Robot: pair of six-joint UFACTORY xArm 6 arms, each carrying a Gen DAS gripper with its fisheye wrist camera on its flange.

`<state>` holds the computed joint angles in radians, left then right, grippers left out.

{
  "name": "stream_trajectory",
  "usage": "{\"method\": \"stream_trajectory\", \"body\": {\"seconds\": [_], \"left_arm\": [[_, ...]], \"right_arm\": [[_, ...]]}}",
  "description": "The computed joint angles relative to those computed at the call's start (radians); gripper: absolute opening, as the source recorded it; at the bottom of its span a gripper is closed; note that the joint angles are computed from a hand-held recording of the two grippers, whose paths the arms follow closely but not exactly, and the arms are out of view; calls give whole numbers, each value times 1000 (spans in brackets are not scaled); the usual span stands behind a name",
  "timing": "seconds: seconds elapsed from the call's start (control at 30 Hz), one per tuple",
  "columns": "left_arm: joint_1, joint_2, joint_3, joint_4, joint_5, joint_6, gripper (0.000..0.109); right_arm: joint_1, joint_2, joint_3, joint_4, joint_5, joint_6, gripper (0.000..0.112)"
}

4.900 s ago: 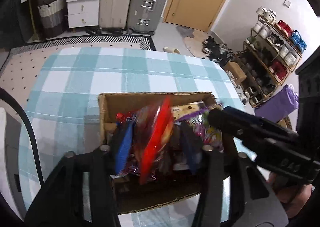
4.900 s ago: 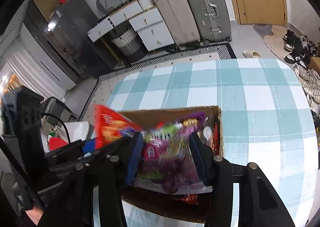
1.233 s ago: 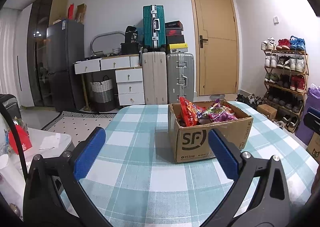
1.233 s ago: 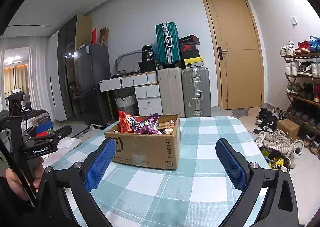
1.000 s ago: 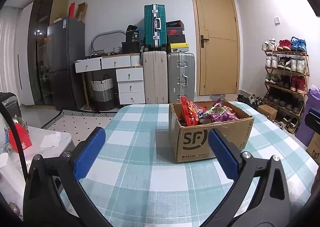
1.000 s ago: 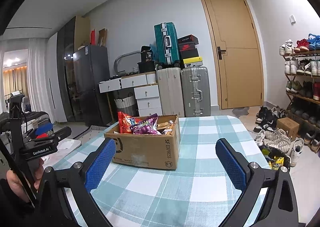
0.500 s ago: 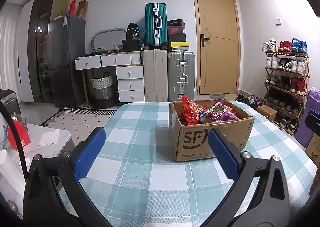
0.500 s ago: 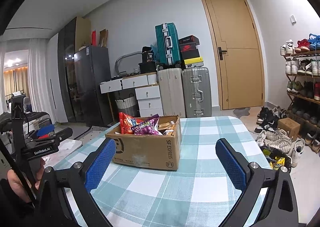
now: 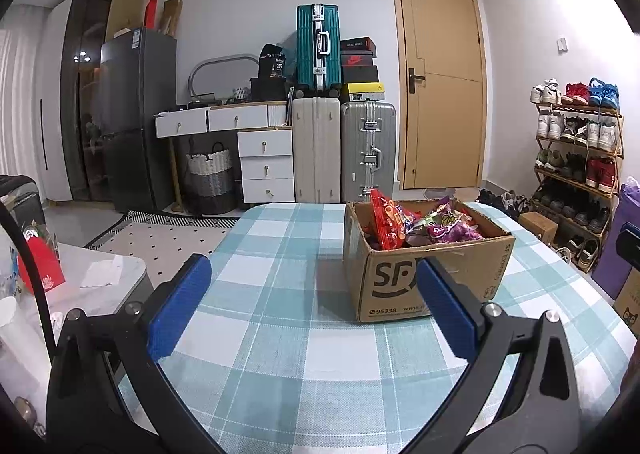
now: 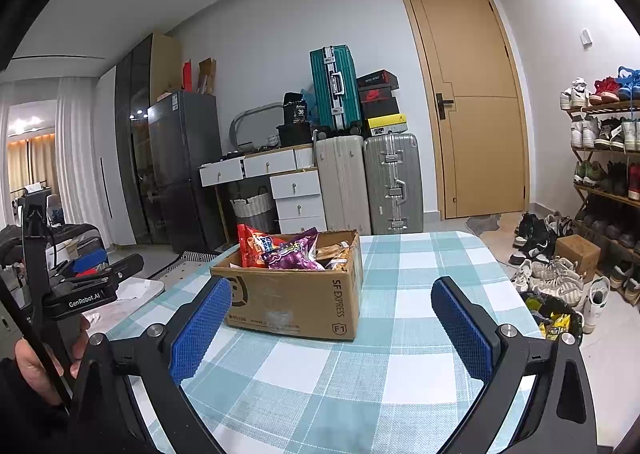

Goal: Organize snacks

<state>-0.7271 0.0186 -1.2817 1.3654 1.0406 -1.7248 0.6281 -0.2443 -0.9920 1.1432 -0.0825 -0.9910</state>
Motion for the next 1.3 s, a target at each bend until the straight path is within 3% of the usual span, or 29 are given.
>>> {"method": "stream_trajectory", "body": {"seconds": [0.3, 0.67, 0.93, 1.13, 1.3], "left_arm": [[-4, -6, 5, 4, 0, -3, 102], [-3, -3, 2, -16, -2, 17, 102], [-26, 10, -13, 1, 58, 33, 102], [-1, 9, -20, -66, 8, 38, 102], [0, 22, -33, -90, 56, 55, 102]], "right_arm": [[2, 1, -3, 36, -1, -24, 102], [-3, 1, 5, -14, 1, 27, 102], [-4, 1, 4, -11, 3, 24, 102], [-4, 0, 5, -14, 1, 27, 102], [-5, 1, 2, -8, 4, 24, 102]]}}
